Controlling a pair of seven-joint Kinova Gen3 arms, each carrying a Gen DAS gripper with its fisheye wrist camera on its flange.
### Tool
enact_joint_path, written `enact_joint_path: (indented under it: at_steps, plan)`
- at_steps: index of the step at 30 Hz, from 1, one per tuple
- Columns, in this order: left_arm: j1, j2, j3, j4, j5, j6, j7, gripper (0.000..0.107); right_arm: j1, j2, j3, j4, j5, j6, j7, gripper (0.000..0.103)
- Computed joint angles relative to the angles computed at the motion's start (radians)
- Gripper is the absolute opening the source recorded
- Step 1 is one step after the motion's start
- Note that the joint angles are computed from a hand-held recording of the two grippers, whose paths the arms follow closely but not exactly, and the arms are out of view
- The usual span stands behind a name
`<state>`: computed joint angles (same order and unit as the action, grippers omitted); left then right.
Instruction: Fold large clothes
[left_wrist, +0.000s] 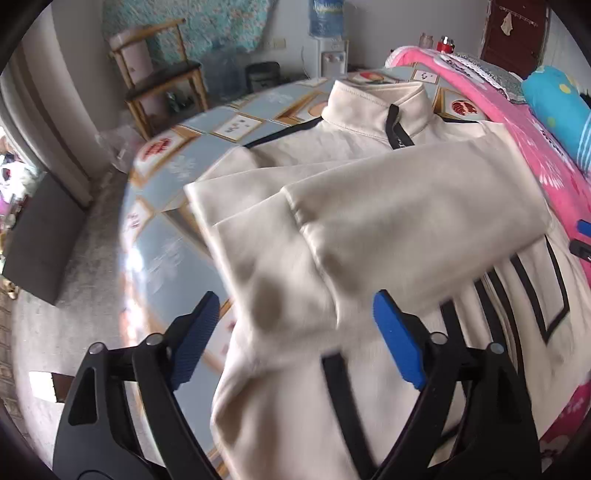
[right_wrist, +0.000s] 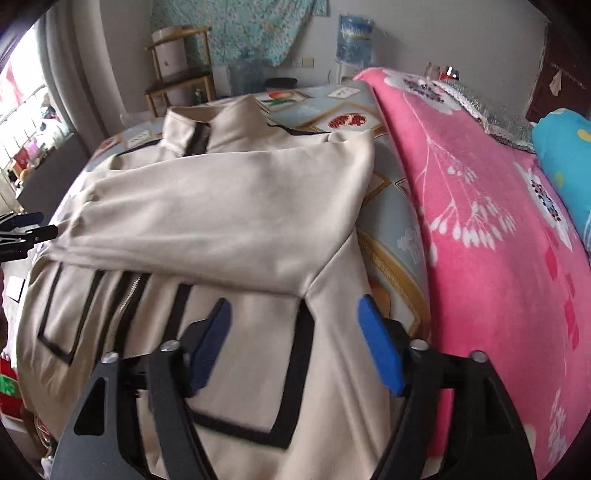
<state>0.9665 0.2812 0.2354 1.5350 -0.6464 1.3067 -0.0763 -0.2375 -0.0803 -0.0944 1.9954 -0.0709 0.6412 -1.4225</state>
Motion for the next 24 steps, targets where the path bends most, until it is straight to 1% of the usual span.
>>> enact_joint_path:
  at_steps: [1, 3, 5, 6, 7, 8, 9, 12, 13, 14, 15, 17, 19, 20, 22, 24]
  plan:
    - [0.014, -0.001, 0.009, -0.005, 0.003, 0.022, 0.018, 0.083, -0.003, -0.042, 0.004, 0.036, -0.027, 0.000, 0.019, 0.079]
    - [0.054, -0.010, 0.024, 0.007, 0.026, 0.041, 0.083, 0.083, -0.010, -0.087, 0.017, 0.080, -0.071, 0.015, 0.045, 0.081]
    - [0.080, -0.011, 0.042, 0.024, 0.038, 0.044, 0.154, 0.083, -0.013, -0.119, 0.019, 0.127, -0.100, 0.033, 0.035, 0.082]
    - [0.119, -0.001, 0.029, 0.025, 0.050, 0.054, 0.194, 0.083, -0.015, -0.129, 0.020, 0.147, -0.113, 0.037, 0.029, 0.082]
    - [0.139, 0.010, 0.030, 0.024, 0.054, 0.066, 0.225, 0.083, -0.016, -0.143, 0.016, 0.169, -0.117, 0.040, 0.012, 0.082]
    - [0.144, 0.022, 0.049, 0.023, 0.050, 0.077, 0.259, 0.083, -0.008, -0.159, -0.005, 0.197, -0.111, 0.039, -0.022, 0.082]
    - [0.166, 0.035, 0.050, 0.024, 0.053, 0.079, 0.300, 0.083, -0.004, -0.172, -0.026, 0.219, -0.095, 0.035, -0.062, 0.082]
    - [0.204, 0.069, 0.047, 0.014, 0.057, 0.077, 0.362, 0.083, -0.023, -0.208, -0.043, 0.271, -0.088, 0.021, -0.119, 0.083]
    - [0.217, 0.086, 0.045, 0.004, 0.057, 0.078, 0.373, 0.083, -0.018, -0.213, -0.068, 0.282, -0.067, 0.013, -0.153, 0.085]
    - [0.217, 0.104, 0.052, -0.008, 0.059, 0.086, 0.376, 0.085, -0.005, -0.219, -0.113, 0.293, -0.029, 0.004, -0.194, 0.088]
    - [0.233, 0.128, 0.041, -0.032, 0.063, 0.111, 0.369, 0.087, 0.003, -0.227, -0.151, 0.305, 0.011, -0.010, -0.234, 0.088]
    - [0.273, 0.161, 0.017, -0.072, 0.049, 0.171, 0.377, 0.090, -0.002, -0.238, -0.189, 0.324, 0.070, -0.030, -0.302, 0.090]
    - [0.284, 0.168, 0.005, -0.081, 0.056, 0.181, 0.384, 0.092, -0.014, -0.238, -0.192, 0.334, 0.097, -0.044, -0.336, 0.093]
    - [0.286, 0.165, -0.001, -0.076, 0.061, 0.177, 0.397, 0.095, -0.026, -0.234, -0.176, 0.335, 0.098, -0.046, -0.337, 0.095]
    - [0.293, 0.149, -0.007, -0.047, 0.060, 0.147, 0.437, 0.095, -0.045, -0.230, -0.146, 0.339, 0.095, -0.057, -0.330, 0.097]
    - [0.300, 0.137, -0.007, -0.021, 0.052, 0.123, 0.478, 0.096, -0.055, -0.233, -0.135, 0.348, 0.093, -0.071, -0.330, 0.097]
